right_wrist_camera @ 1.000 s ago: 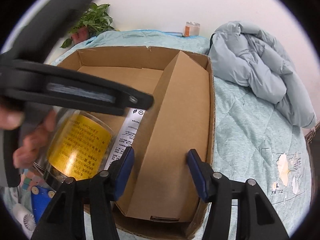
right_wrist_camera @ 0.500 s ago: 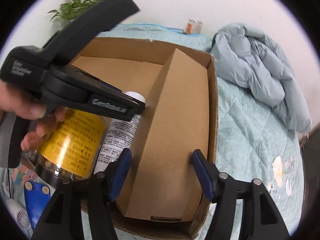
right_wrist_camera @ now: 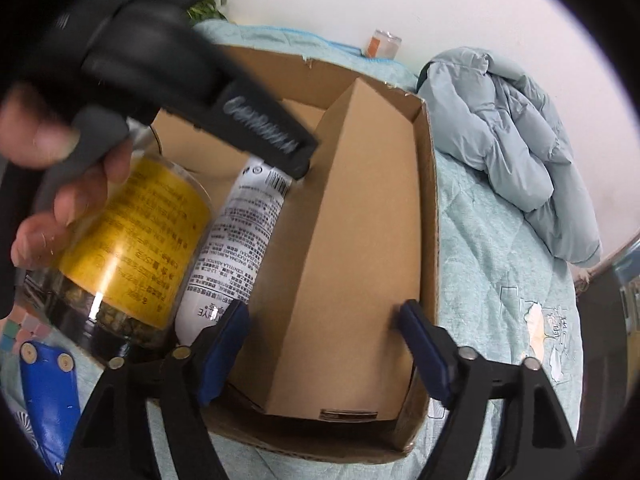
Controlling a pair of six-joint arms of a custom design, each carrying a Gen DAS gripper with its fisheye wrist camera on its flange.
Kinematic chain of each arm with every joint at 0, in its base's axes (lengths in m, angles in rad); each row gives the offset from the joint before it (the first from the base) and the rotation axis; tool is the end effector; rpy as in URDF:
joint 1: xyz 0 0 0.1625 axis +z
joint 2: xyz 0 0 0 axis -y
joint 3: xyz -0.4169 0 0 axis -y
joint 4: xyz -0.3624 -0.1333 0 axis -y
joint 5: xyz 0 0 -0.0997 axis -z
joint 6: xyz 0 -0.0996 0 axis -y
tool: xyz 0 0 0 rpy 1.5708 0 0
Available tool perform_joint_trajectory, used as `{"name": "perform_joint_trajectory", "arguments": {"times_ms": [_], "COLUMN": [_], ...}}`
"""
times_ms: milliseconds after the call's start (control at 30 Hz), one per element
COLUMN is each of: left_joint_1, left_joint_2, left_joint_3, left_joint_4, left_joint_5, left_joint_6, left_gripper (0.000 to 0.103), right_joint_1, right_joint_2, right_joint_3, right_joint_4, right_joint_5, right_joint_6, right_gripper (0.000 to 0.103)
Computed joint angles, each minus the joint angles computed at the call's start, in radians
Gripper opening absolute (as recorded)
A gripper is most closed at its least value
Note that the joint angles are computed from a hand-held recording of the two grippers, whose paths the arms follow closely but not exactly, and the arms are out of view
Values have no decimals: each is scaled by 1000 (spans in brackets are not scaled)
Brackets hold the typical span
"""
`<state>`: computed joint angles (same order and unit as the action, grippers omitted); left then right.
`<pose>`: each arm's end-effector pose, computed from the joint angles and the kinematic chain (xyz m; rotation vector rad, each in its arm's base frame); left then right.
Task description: Organize rigid objects
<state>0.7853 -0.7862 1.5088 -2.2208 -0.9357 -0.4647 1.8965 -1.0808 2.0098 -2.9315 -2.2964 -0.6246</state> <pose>-0.3307 -0.6027 0.1307 0.4380 2.5167 -0.4161 0.2348 -0.4853 0.2141 0.8973 -2.1700 0.3751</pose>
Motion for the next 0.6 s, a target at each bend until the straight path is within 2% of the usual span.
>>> {"name": "perform_joint_trajectory", "arguments": {"times_ms": [33, 133, 167, 200, 333, 400, 467, 533, 600], "left_joint_1": [3, 20, 19, 17, 18, 16, 9, -8, -40], "left_joint_2": [9, 36, 54, 59, 66, 55, 34, -4, -68], "left_joint_3": [-15, -52, -76, -91, -129, -126, -108, -60, 33], "left_joint_4": [15, 66, 129, 149, 226, 234, 217, 177, 81], "left_joint_5": [5, -20, -5, -1, -11, -17, -9, 21, 49], "left_joint_6": [-8, 11, 3, 3, -7, -4, 6, -3, 8], "left_gripper": [46, 44, 45, 45, 48, 48, 51, 60, 62], "right_joint_1": [-4, -43, -53, -56, -50, -62, -76, -93, -96], "right_joint_2": [-15, -116, -131, -137, -140, -162, -182, -204, -218], "right_joint_3": [-7, -28, -33, -29, 12, -1, -11, -6, 0], "right_joint_4": [41, 235, 275, 281, 216, 278, 302, 283, 258], "right_joint_5": [26, 238, 269, 271, 233, 284, 352, 421, 435], "right_joint_6": [28, 95, 104, 101, 22, 42, 62, 74, 105], "right_gripper": [89, 86, 85, 84, 68, 60, 60, 60, 72]}}
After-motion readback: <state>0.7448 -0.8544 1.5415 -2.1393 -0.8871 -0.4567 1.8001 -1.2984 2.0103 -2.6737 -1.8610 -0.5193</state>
